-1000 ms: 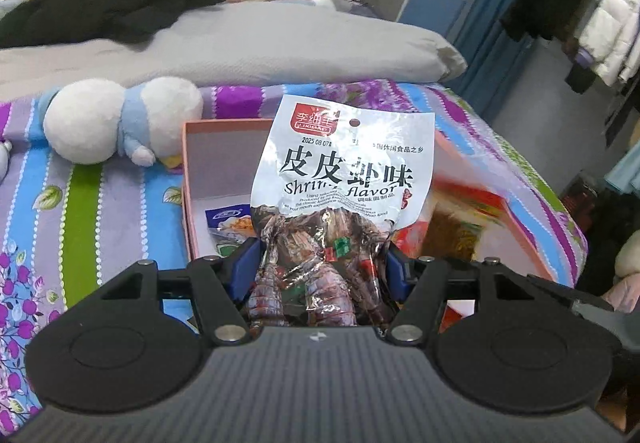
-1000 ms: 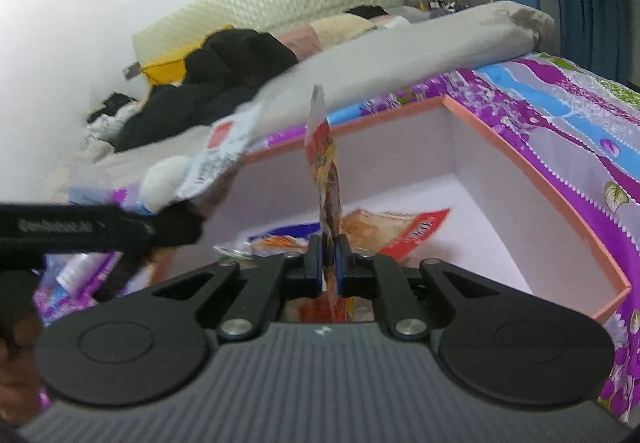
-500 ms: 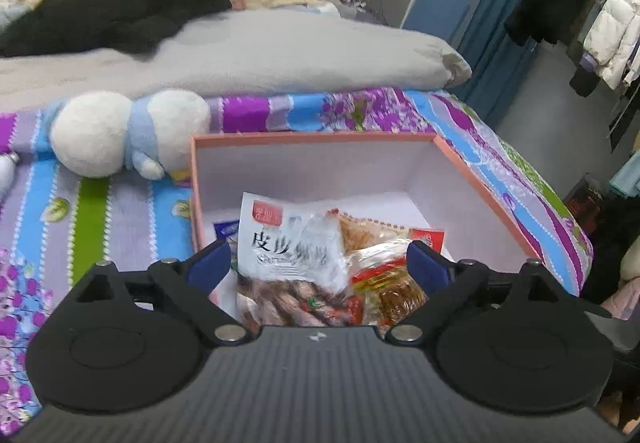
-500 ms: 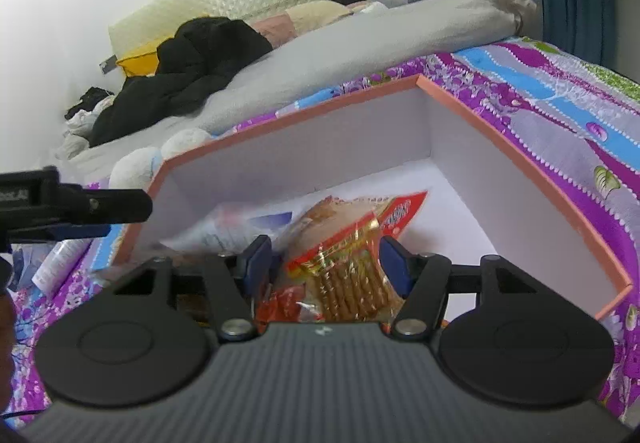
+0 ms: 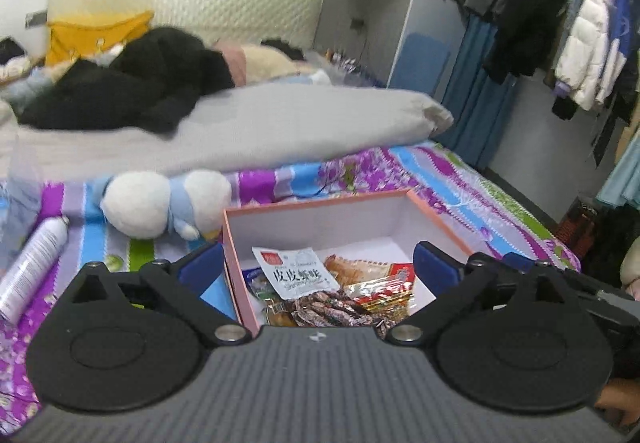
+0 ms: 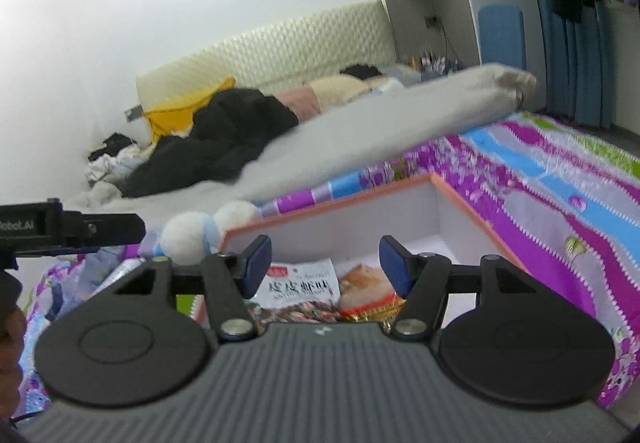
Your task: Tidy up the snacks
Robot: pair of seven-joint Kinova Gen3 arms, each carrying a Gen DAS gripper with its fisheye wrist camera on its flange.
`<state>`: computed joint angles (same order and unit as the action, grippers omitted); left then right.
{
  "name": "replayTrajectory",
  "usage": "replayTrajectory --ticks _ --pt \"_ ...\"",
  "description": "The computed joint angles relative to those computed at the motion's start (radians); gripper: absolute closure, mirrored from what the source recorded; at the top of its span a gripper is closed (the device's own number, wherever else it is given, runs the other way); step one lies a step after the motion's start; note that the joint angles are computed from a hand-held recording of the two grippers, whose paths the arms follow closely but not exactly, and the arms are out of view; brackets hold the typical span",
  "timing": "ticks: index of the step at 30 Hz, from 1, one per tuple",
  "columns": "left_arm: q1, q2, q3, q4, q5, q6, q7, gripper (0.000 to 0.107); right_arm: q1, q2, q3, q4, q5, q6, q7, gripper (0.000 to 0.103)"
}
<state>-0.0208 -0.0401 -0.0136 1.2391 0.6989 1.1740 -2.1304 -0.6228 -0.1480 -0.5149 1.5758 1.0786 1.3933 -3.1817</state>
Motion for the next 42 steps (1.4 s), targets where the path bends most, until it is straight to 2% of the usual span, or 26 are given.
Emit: replayTrajectory --ticks 5,10,14,17,23,24,28,32,42 --pt "-0.023 -0.07 -0.065 0.027 0.062 0.072 -0.076 0.004 -0.074 0.043 -0.083 -0.061 0.093 0.16 -0.032 0.04" --pt "-0.024 -0.13 -0.128 0.072 0.08 0.108 -0.12 0.004 -0.185 0.089 -0.121 -0.103 0.157 0.309 -0.057 0.04" --pt "-0.01 -0.191 -0.173 0.135 0.093 0.077 -0.17 0.004 -0.27 0.122 -0.126 -0.122 0.188 0.403 -0.083 0.04" --pt "0.004 -0.21 -0.215 0.146 0.09 0.122 -0.187 0.004 -0.342 0.158 -0.128 -0.147 0.205 0.498 -0.117 0.04" --pt "0.009 -0.252 -0.26 0.196 0.048 0.17 -0.186 0.004 -0.473 0.206 -0.108 -0.18 0.187 0.623 -0.097 0.04" --pt "0.012 -0.258 -0.269 0.206 0.047 0.178 -0.191 0.004 -0.512 0.217 -0.084 -0.176 0.198 0.647 -0.081 0.04" --pt "0.013 -0.275 -0.269 0.234 0.022 0.175 -0.176 0.004 -0.53 0.191 -0.054 -0.141 0.169 0.605 -0.114 0.04" --pt "0.019 -0.285 -0.271 0.248 0.004 0.165 -0.166 0.004 -0.568 0.189 -0.009 -0.14 0.132 0.607 -0.142 0.04" --pt "0.04 -0.293 -0.255 0.25 -0.027 0.129 -0.141 0.004 -0.592 0.19 0.012 -0.128 0.092 0.61 -0.2 0.04"
